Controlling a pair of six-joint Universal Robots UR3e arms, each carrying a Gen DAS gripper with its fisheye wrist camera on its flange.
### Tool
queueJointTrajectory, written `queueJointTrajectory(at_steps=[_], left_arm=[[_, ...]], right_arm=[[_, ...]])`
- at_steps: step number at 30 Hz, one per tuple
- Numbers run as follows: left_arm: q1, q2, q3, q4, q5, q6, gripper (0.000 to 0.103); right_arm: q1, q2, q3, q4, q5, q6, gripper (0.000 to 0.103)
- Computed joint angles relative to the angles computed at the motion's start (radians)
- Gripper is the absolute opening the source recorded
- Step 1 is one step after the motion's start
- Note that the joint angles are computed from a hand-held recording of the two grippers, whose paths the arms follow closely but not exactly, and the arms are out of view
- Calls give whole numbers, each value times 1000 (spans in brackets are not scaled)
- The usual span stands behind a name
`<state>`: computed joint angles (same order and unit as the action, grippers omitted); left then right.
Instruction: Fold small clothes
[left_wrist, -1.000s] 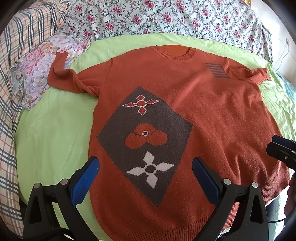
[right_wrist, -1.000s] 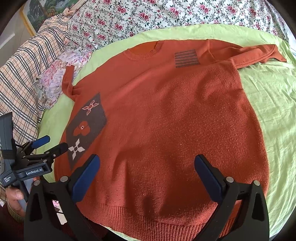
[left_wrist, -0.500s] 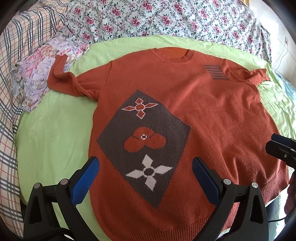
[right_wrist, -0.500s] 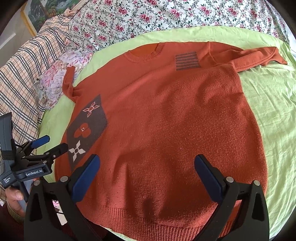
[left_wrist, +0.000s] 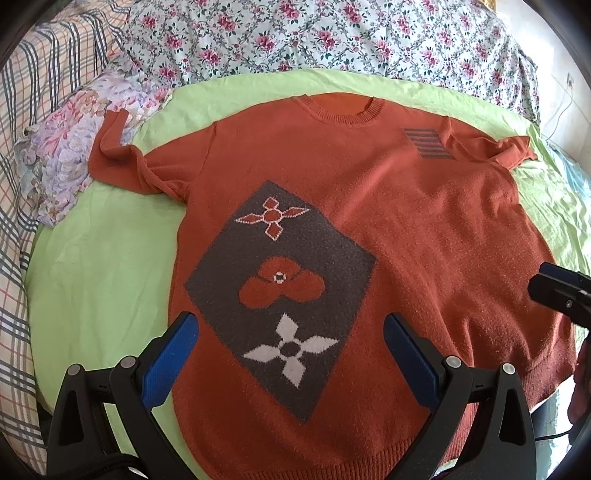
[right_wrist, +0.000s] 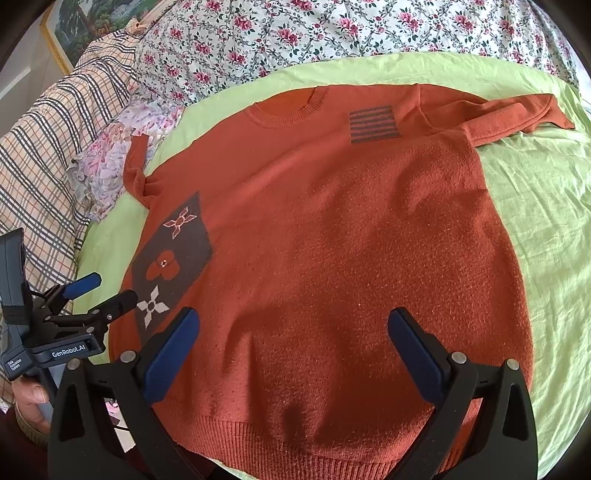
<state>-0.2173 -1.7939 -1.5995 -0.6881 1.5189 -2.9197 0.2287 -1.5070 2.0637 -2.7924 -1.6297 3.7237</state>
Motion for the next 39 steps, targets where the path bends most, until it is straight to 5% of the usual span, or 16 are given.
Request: queueJointTrajectory(at_steps=[7, 10, 20, 26, 36, 37, 38, 39], left_arm=[[-10, -75, 103, -31, 5, -5, 101], [-20, -121, 173, -54, 11, -13, 101], [-56, -313, 478, -146, 17, -47, 101], [-66, -384, 544, -198, 14, -54, 100], [-60, -543, 741, -335, 7, -77, 100], [-58, -557, 763, -348, 7, -79, 100], [-56, -571, 784, -356, 8, -81, 100], [-54, -581, 800, -363, 7, -81, 100]], right_arm=[[-83, -92, 85, -47, -17, -42, 102], [-177, -170, 141, -43, -11, -74, 93], [-846, -364, 264, -17, 301, -299, 64], [-1091, -66, -17, -20, 333, -270, 51], [-1123, 412, -575, 63, 207, -177, 51], [-1128, 433, -590, 56, 218, -170, 41], [-1128, 442, -602, 69, 234, -180, 16], [-1123, 433, -590, 66, 238, -194, 9]])
